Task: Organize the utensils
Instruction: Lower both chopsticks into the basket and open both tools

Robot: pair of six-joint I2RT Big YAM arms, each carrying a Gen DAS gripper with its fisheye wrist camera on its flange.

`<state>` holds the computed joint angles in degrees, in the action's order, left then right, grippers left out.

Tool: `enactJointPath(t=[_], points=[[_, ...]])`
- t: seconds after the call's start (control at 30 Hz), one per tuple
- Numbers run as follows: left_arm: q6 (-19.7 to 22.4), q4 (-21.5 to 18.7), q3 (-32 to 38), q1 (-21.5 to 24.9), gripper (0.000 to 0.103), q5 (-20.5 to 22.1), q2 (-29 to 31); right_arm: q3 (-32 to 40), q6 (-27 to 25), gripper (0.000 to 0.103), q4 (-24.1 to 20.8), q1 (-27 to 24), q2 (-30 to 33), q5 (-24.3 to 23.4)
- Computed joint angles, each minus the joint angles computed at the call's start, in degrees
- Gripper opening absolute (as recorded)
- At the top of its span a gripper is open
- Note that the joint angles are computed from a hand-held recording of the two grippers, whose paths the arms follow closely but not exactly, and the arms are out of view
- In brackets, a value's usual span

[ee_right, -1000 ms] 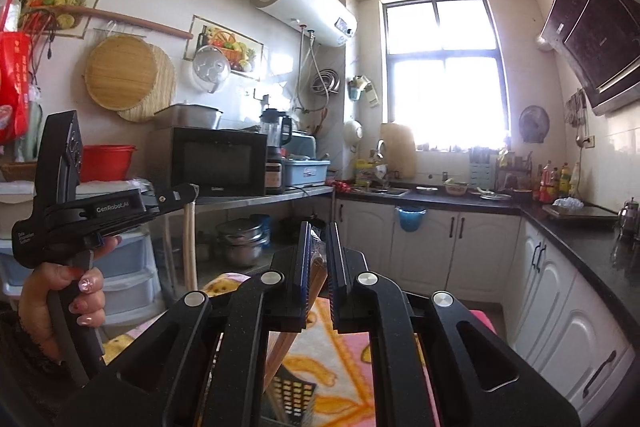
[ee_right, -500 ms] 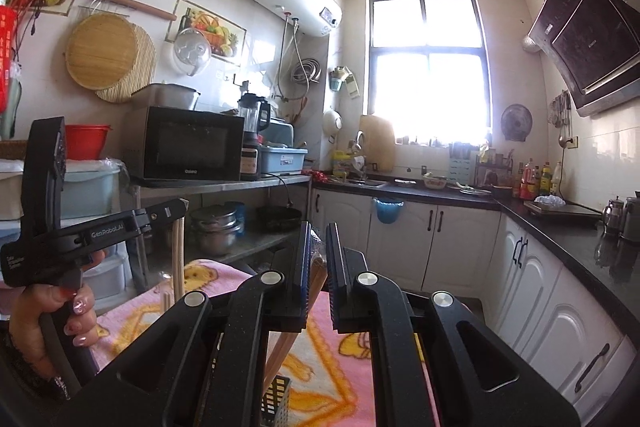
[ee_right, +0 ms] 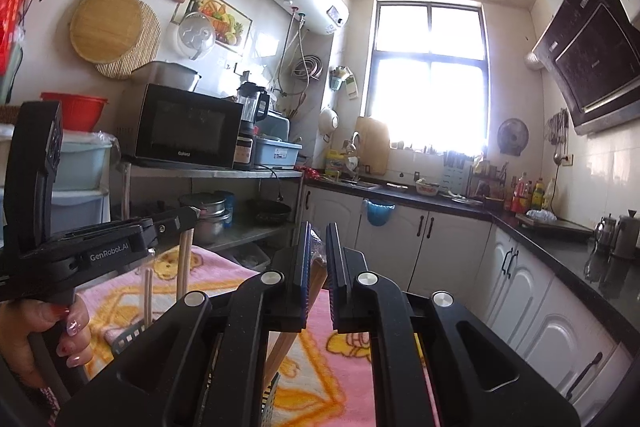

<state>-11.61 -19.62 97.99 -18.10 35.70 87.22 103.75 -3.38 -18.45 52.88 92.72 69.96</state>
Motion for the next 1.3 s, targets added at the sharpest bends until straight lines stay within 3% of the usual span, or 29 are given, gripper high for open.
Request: enactJointPath(t=[0.27, 0.4, 0.57, 0.77, 1.2, 1.3], points=[[0.13, 0.44, -2.34, -0.11, 0.003, 0.20, -0.41, -1.76, -4.28, 0.008, 4.09, -0.18, 0.84, 0.33], [0.46, 0.32, -3.52, -0.20, 0.003, 0.12, -0.75, -1.79, -1.67, 0.008, 1.59, -0.59, 1.25, -0.23], [1.12, -0.78, -4.32, -0.24, 0.003, 0.05, -0.99, -2.12, 2.94, 0.008, -1.45, -0.74, 1.29, -0.63], [2.05, -4.72, -3.83, -0.12, 0.003, -0.84, -1.02, -1.50, 13.41, 0.010, -9.80, -0.89, 1.03, -2.56], [3.03, -10.04, -3.98, 0.71, 0.003, -0.76, -1.68, -4.09, 31.03, 0.037, -18.52, 0.19, -2.60, -6.39], [3.19, -10.14, -4.41, 0.98, 0.016, -0.09, -2.06, -4.43, 34.59, 0.041, -20.95, 0.54, -3.22, -6.55]])
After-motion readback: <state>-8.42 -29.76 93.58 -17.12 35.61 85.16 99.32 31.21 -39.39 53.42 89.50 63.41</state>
